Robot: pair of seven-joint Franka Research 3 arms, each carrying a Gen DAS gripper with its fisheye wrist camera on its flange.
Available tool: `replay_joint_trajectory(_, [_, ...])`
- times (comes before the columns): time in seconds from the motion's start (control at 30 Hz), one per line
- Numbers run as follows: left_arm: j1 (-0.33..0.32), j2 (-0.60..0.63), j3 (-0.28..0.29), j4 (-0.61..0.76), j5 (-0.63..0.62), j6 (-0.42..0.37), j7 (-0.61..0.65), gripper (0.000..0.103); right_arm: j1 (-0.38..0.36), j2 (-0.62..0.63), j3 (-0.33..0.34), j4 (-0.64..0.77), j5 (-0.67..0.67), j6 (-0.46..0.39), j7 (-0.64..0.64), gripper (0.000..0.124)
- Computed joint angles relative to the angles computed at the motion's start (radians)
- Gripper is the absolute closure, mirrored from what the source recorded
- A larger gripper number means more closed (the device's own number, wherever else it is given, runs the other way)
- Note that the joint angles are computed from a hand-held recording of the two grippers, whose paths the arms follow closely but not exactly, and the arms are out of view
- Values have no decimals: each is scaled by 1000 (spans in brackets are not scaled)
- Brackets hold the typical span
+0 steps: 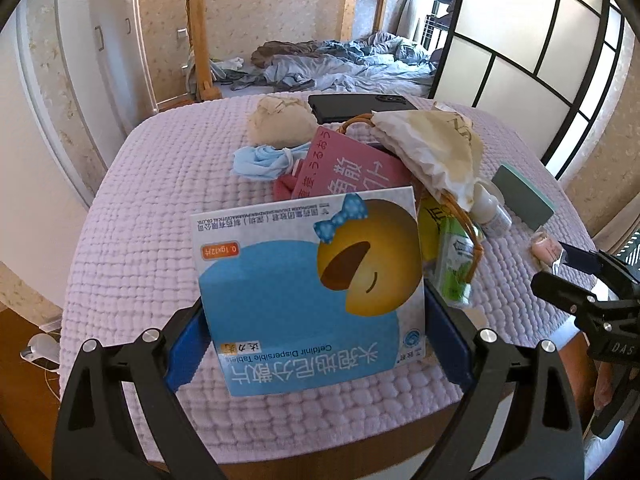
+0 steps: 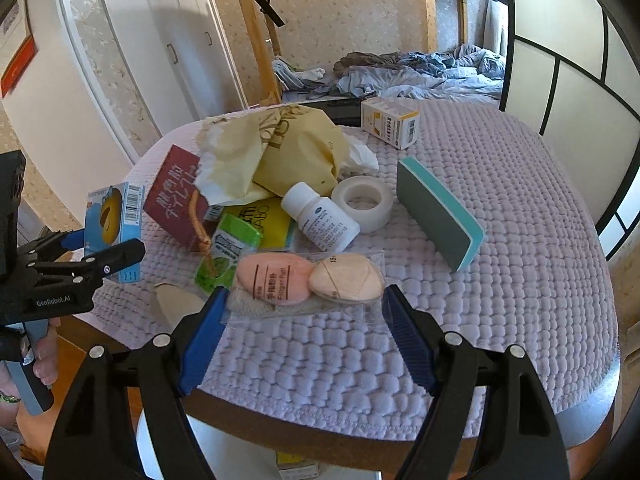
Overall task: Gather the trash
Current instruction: 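Carry the blue box and sponge pack in both tools over the bin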
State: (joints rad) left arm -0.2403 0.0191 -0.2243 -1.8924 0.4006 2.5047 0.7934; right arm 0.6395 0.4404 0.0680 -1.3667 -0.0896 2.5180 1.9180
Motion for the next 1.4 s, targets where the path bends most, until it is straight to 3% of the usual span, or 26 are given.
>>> replay_joint_trajectory(0.77, [-32, -91, -27, -91, -99, -47, 54, 8, -9, -173, 51, -216, 5, 25, -15, 47])
replay_joint_trajectory(1.4, [-58, -126, -38, -141, -154, -48, 85, 8, -23, -240, 82, -295, 31, 1, -31, 47])
